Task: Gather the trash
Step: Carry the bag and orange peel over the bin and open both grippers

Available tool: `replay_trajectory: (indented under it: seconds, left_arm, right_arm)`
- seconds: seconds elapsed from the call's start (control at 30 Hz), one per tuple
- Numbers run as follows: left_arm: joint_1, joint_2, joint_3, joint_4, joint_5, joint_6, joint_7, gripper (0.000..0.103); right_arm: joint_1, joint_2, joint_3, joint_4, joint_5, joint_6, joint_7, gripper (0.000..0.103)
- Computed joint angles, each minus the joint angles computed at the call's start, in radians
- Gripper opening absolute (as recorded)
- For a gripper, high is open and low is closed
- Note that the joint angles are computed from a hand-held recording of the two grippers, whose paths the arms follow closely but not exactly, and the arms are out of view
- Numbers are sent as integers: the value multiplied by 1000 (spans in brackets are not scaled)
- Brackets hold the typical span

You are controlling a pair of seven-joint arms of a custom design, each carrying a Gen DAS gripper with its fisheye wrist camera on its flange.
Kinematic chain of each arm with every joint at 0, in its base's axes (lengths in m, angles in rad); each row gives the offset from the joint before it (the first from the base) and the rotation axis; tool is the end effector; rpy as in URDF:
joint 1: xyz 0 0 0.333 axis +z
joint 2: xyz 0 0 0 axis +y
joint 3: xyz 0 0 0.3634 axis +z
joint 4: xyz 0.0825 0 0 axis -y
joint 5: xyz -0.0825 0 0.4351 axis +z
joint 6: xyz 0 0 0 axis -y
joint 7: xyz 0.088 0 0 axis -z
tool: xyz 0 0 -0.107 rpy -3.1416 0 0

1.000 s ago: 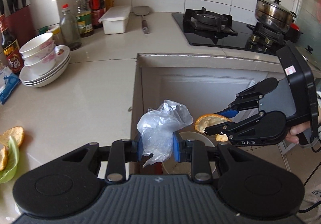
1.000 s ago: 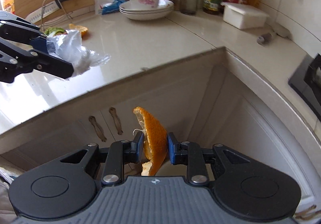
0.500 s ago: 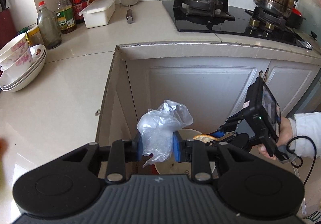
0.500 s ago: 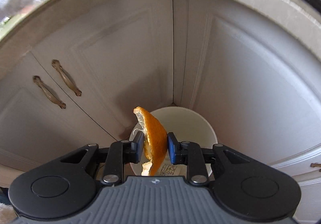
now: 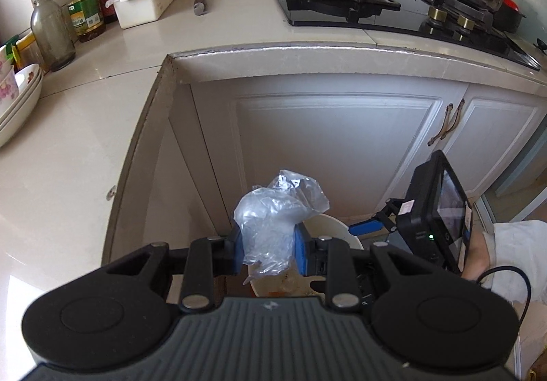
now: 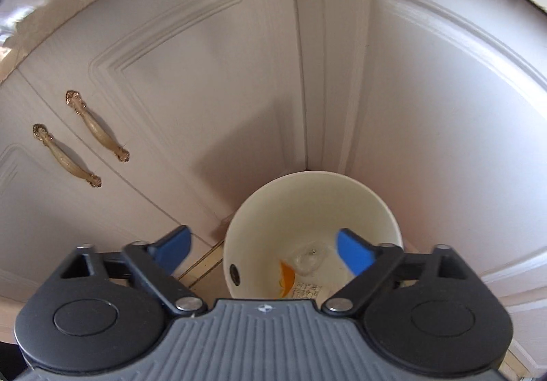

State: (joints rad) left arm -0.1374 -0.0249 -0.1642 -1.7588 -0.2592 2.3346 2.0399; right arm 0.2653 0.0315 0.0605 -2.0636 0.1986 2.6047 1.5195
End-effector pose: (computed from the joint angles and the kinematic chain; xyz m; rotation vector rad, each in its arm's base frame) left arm 0.6185 -0.1982 0.6709 -1.2111 2.4423 -0.7931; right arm 0.6084 0.2008 0.4964 -2.0688 1.6368 -0.2580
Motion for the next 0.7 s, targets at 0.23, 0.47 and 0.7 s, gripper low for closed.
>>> replay_trajectory:
  seconds: [0.23, 0.47, 0.7]
  left_arm:
    - [-11, 64, -23, 34, -1, -5, 1, 27]
    - [-26, 124, -56, 43, 1, -5, 6, 27]
    - [-43, 209, -86, 72, 30, 29, -3, 30]
  right_arm:
    - [-18, -77, -3, -78, -149, 31, 142, 103]
    - [-47, -150, 19, -141, -279, 21, 269, 103]
    - [-81, -225, 48, -204, -351, 13, 384, 103]
